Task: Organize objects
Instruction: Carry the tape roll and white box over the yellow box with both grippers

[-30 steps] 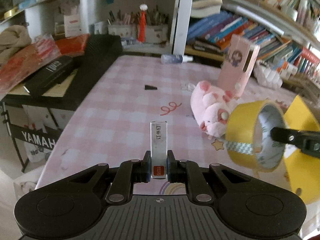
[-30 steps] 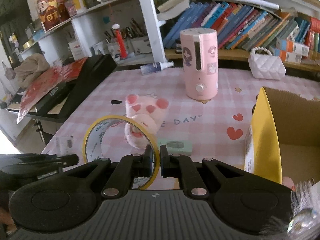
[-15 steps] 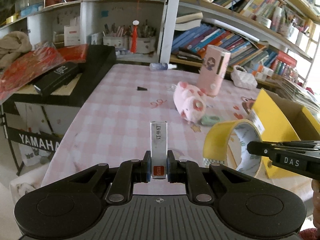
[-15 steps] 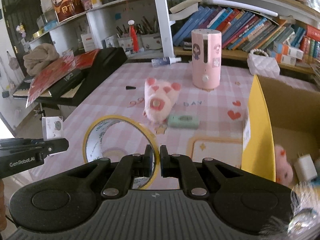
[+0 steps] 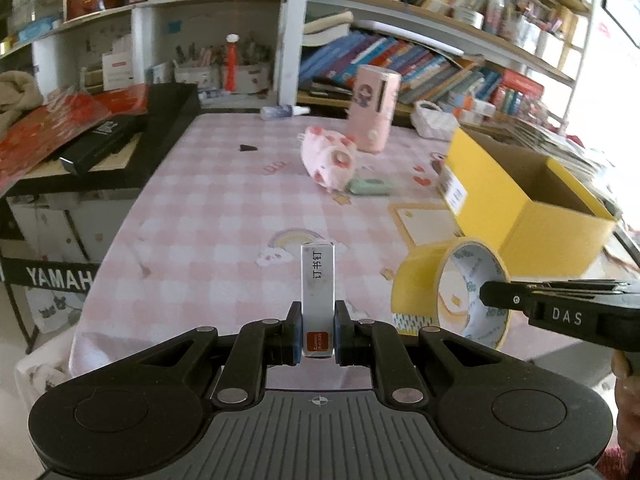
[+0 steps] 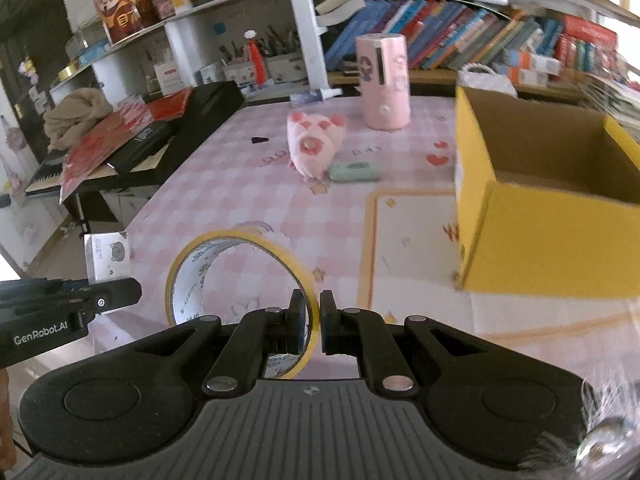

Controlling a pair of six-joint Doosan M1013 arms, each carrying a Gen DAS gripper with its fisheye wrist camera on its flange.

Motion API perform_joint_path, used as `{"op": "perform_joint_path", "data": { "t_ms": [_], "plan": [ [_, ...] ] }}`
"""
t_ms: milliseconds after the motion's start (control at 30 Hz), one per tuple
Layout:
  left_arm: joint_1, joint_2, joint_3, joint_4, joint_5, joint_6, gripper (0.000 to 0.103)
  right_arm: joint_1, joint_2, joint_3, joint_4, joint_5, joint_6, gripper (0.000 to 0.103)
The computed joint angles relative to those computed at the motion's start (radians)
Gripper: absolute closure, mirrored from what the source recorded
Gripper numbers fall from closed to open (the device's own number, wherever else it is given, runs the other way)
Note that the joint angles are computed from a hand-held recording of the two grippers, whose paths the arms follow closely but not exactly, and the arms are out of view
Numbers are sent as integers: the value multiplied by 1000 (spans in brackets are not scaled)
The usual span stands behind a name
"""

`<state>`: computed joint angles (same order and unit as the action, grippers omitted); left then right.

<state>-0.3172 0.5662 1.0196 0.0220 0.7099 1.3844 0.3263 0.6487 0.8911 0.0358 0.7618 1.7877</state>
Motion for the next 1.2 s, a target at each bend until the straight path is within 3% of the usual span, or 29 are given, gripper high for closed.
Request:
{"op": "perform_joint_path", "data": {
  "t_ms": [533,900,1200],
  "plan": [
    [-31,11,-15,-208,18,291,90,-9,-128,215,-209,-37,339,96],
    [-69,95,-155,-326,87,464,90,-44,-178,289,-366,-44,562,96],
    [-93,169,-292,-337,118,489,90,-81,-183,285,-433,-60,628,96]
  ]
}}
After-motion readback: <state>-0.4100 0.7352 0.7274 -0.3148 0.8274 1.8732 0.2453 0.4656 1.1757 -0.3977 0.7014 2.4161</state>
